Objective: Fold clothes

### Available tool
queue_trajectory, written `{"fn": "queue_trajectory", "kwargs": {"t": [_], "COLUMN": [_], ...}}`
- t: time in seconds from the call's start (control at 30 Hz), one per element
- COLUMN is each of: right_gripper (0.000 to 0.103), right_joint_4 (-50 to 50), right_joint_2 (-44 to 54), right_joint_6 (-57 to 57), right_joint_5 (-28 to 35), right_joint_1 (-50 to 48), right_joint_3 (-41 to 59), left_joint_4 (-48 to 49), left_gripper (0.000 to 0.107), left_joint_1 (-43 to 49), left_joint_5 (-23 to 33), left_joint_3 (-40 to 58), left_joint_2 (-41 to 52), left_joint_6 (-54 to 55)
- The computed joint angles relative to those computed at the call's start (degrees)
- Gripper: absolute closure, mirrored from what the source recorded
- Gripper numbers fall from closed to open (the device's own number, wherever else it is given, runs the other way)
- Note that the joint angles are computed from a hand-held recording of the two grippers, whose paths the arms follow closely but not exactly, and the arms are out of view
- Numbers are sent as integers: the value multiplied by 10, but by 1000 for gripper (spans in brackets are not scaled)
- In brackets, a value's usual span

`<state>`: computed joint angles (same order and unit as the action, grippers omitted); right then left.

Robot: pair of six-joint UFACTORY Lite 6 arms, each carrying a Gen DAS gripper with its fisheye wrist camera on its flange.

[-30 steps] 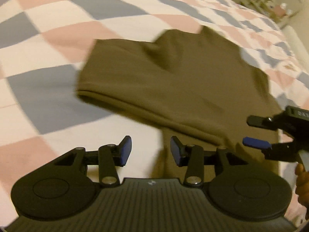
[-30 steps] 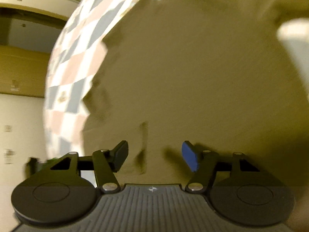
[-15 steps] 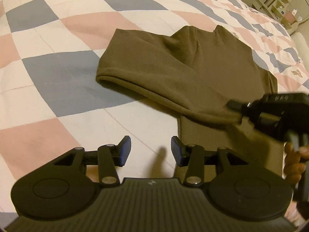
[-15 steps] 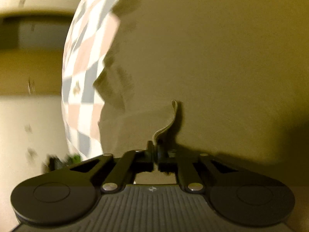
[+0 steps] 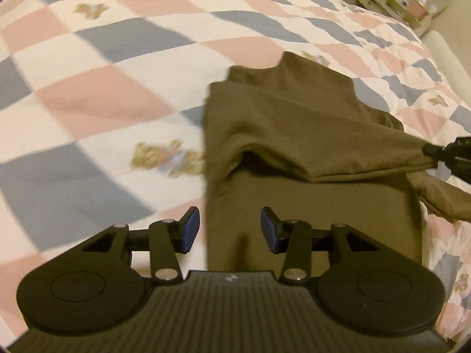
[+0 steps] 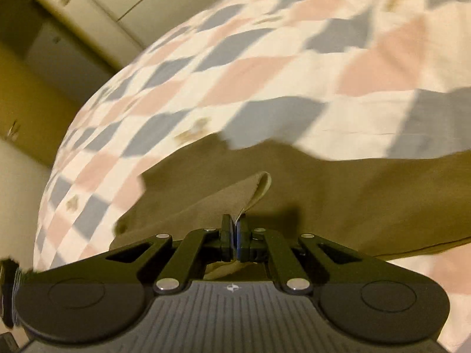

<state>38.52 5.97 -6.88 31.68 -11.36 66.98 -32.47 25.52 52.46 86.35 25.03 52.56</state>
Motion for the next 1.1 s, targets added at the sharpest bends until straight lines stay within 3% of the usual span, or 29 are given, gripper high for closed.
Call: {"fn": "queue_trajectory", "kwargs": {"t": [0.3, 0.37, 0.43, 0.53, 0.7, 0.8, 0.87, 0.93, 0.97, 1.0, 1.03, 1.1], "right_gripper": [100, 100, 83, 80, 81, 83, 87, 88, 86, 80, 68, 59], "right_joint_4": [100, 76, -4, -96, 36, 112, 85, 96, 109, 119, 128, 130], "right_joint_2": [6, 27, 58, 72, 23, 40, 69, 62, 35, 9, -16, -59], "right_joint_6": [-149, -136, -75, -5, -131, -200, -170, -174, -188, -202, -215, -234], "right_joint_5": [36, 54, 60, 54, 21, 13, 16, 32, 39, 47, 58, 75], "right_joint_1": [-78, -91, -93, -99, -120, -122, -123, -147, -170, -195, -221, -301], "right_joint_3": [-10, 8, 21, 11, -61, -78, -69, -78, -100, -120, -138, -178], "left_joint_4": [84, 125, 151, 135, 91, 185, 265, 256, 231, 211, 207, 193], "left_gripper": [67, 68, 69, 69, 68, 66, 72, 70, 69, 68, 67, 67], "left_joint_1": [-101, -114, -120, -121, -148, -193, -225, -243, -247, -253, -265, -294], "left_joint_5": [-98, -114, -120, -120, -144, -135, -119, -123, -124, -123, -120, -111], "left_joint_3": [11, 15, 11, -7, 5, 73, 114, 91, 75, 60, 45, 18], "left_joint_2": [29, 42, 39, 8, 11, 79, 121, 94, 76, 58, 43, 16], "left_joint_6": [-70, -111, -137, -126, -121, -224, -297, -289, -268, -252, -253, -258]}}
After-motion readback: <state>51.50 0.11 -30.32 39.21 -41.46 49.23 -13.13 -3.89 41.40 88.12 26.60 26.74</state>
